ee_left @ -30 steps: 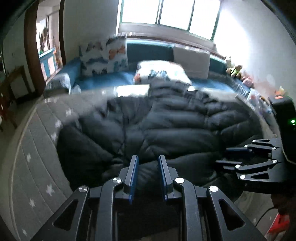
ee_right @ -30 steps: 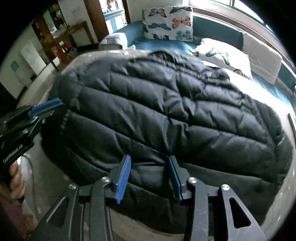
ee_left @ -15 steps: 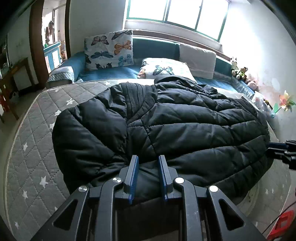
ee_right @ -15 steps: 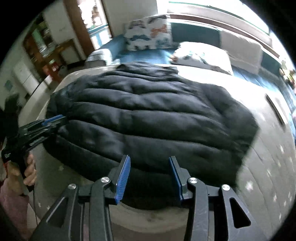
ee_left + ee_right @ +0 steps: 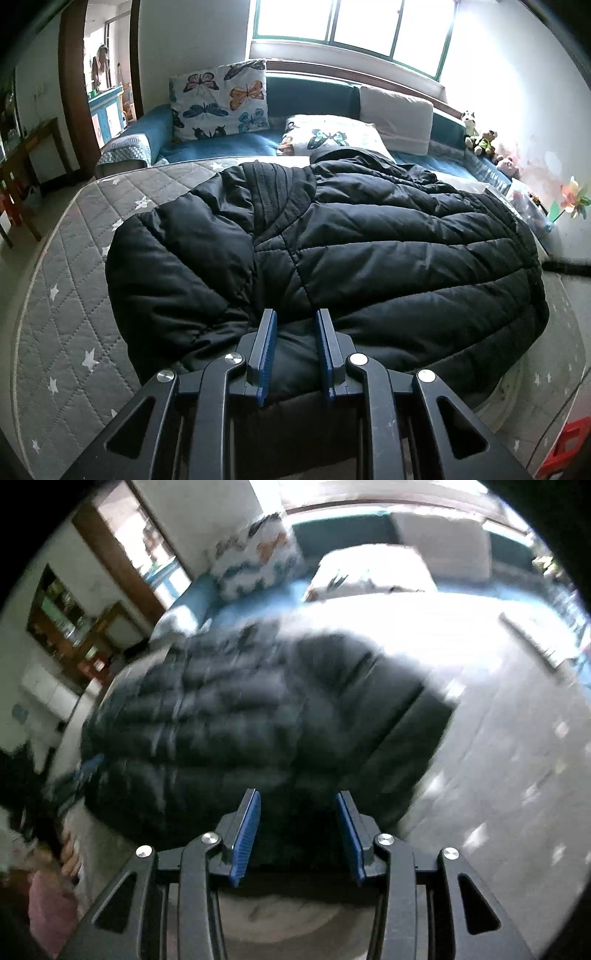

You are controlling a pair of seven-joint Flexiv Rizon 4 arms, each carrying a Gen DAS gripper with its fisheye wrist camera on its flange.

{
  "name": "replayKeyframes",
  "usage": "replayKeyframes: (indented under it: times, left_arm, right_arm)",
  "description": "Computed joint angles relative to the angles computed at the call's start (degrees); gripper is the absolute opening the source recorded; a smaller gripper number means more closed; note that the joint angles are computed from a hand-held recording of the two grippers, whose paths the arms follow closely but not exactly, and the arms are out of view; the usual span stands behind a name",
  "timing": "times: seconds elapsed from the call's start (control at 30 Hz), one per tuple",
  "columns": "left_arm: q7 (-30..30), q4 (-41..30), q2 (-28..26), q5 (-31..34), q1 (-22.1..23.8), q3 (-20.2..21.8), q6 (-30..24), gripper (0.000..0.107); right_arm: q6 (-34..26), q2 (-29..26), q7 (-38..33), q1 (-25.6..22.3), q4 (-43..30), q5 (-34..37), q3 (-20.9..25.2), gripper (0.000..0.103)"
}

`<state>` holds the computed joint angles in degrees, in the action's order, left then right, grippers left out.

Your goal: Fold large clothes

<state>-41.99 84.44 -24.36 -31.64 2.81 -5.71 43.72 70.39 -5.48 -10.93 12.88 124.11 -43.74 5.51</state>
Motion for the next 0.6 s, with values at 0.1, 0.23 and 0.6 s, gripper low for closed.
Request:
replayKeyframes:
  times: [0.1,0.23,0.6]
  left_arm:
    - [0.05,0.15,0.08,-0.24,0.05,-0.07,0.19,0.025]
    - [0.68,0.76,0.25,-1.09,0.26,-0.29,0.74,0.025]
    - [0.87,0.82,0.32,-1.62,0.46,-0.17,0.17,0.025]
  right_arm:
    - [3.17,-1.74,1.90,-1.38,-0.94,0.10,-1.67,0.046]
    - [6.95,-7.51,-3.31,-3.40,-2.83,9.83,-1.29,0.046]
    - [1.49,-6.16,-3.51,0.89,-7.57,7.28,-4.06,0.046]
